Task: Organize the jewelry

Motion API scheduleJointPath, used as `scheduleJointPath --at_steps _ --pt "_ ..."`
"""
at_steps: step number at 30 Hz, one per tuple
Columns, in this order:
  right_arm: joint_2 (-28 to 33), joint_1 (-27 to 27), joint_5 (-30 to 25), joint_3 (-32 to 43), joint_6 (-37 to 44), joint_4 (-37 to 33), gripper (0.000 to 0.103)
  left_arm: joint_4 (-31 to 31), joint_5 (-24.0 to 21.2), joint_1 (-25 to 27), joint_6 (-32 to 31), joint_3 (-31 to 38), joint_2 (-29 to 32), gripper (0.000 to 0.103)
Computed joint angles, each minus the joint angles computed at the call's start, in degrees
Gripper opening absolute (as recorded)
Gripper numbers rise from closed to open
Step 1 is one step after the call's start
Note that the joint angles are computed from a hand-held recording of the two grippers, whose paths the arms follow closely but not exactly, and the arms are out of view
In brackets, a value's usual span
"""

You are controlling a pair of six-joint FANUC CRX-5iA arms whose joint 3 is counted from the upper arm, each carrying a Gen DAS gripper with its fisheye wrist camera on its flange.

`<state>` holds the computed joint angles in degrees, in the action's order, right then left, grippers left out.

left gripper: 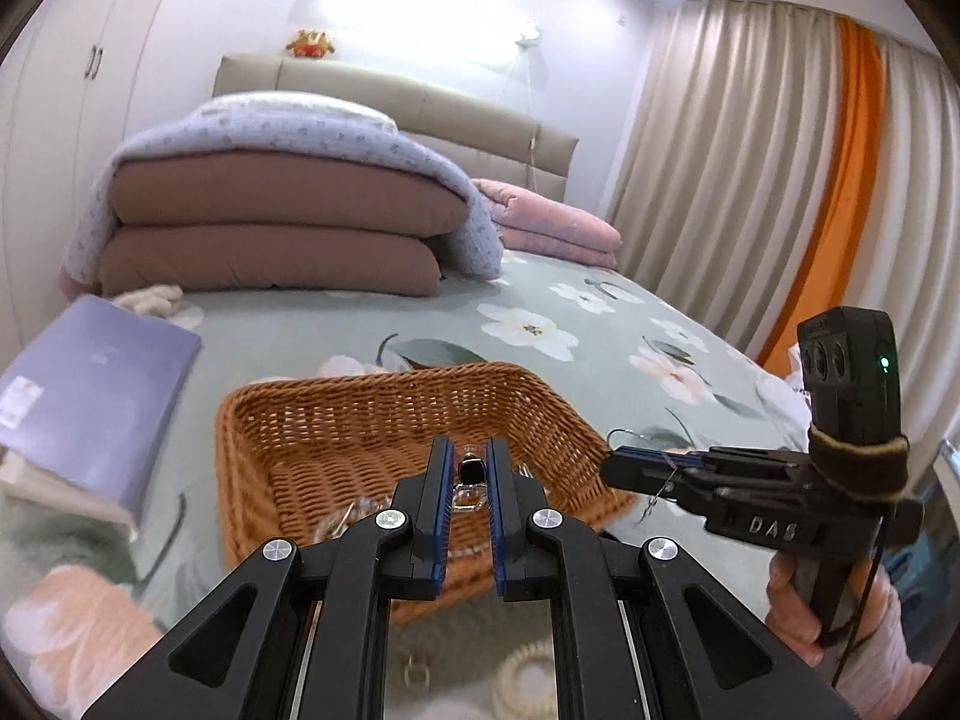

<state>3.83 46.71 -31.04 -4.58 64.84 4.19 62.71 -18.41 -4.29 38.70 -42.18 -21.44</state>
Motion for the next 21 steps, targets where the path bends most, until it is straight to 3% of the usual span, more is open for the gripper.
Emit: scheduleJointPath --at_steps 3,9,16,19,21 --pt "3.08 -0.31 0.50 0.58 -4.46 5.35 0.014 2.54 0.54 -0.40 -0.50 1.41 4.15 0.010" --pt "8.90 -4.22 -4.06 7.42 4.41 -7.26 0.014 -9.27 0.70 1.21 9.08 4.64 9.25 0.010" --pt "9.19 -4.07 -3.94 6.89 3.15 -6.37 0.015 -14.23 -0.72 1.72 12.82 6.09 11.18 0.011" --pt "8.67 -4.61 -3.53 6.77 4.09 -8.17 0.015 -13.88 -1.38 2.15 12.98 5.81 10.93 0.014" --pt "7.99 -4.53 -2.52 5.78 2.75 -7.15 0.017 -8.34 -1.37 1.72 8.27 4.27 10.19 0.025"
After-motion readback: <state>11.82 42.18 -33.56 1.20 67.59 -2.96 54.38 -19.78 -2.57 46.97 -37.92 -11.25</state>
